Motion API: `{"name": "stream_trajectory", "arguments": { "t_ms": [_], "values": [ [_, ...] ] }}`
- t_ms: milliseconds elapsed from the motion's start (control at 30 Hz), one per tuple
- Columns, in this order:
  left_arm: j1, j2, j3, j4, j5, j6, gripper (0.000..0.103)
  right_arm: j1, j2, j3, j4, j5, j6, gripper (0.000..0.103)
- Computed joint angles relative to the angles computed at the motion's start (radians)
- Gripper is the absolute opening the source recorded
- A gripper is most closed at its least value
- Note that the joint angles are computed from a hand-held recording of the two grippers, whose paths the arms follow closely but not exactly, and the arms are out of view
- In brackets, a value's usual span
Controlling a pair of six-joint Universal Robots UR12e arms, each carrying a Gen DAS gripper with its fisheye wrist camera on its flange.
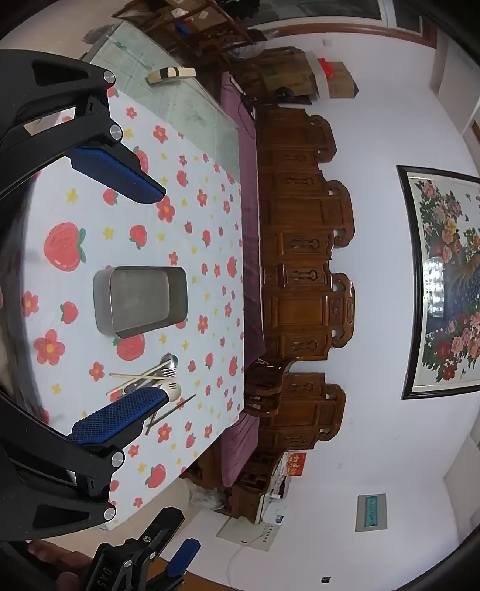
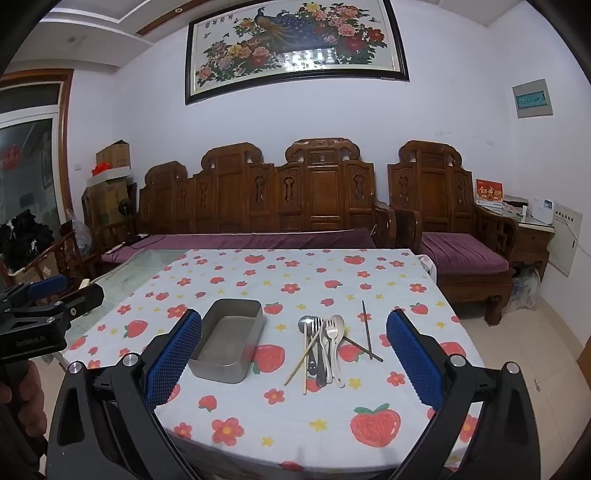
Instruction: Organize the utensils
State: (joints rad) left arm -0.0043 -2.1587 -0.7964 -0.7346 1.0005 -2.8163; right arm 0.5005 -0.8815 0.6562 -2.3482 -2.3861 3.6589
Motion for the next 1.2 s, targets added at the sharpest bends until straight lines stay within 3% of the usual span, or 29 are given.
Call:
{"name": "stream_trajectory", "arguments": {
  "t_ms": [1200],
  "values": [
    [0.001, 0.011, -0.007, -0.002, -0.018, -0.007, 0.097, 0.001, -0.002, 0.003, -0.004, -0.001, 0.004, 0.101]
  ]
}}
